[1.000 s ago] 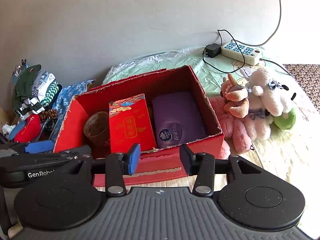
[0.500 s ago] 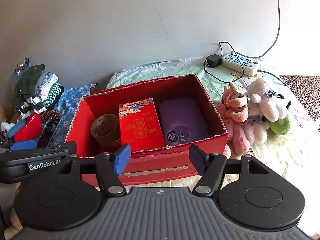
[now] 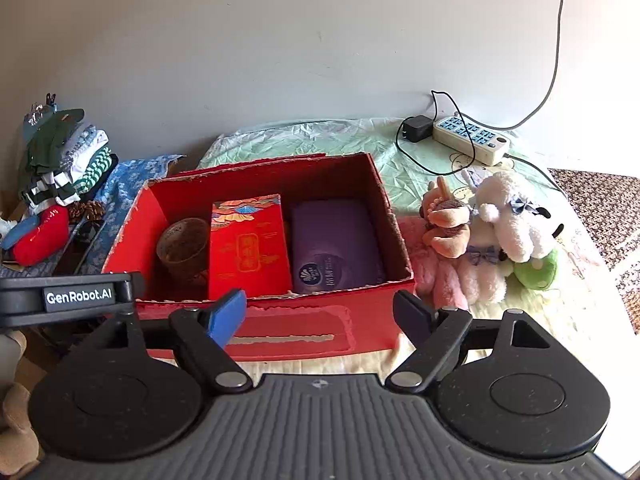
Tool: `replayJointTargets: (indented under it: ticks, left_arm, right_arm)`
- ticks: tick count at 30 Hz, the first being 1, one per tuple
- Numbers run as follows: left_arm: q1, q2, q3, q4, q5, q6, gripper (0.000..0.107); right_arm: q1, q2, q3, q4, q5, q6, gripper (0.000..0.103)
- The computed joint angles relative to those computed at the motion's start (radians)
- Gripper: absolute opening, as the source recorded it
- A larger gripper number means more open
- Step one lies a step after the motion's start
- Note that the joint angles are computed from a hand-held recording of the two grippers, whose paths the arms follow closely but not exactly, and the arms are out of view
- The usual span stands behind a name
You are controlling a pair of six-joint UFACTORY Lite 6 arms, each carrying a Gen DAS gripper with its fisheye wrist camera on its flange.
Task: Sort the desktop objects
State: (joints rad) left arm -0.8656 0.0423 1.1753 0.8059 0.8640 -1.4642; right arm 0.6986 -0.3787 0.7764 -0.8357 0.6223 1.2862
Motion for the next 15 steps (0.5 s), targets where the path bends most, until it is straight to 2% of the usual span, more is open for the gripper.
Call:
replayJointTargets:
  ticks: [5,12,15]
  left_arm:
    - [-0.04,0.102,0.1,0.005,0.082,-0.041,0.088]
    - [-0.072,0.185,0.206,0.018,0.162,-0.055,0.088]
    - [-0.075,0.196,0.225,0.026,0.178,-0.054,0.088]
  right_arm:
    - [-0.07,-0.056,-0.041,0.081,-0.036,-0.135,0.09]
    - [-0.157,-0.09,-0.058,0.207,-0.111,-0.321,0.091]
    - [-0.184,-0.081,-0.051,0.217,-0.129,-0.334,0.091]
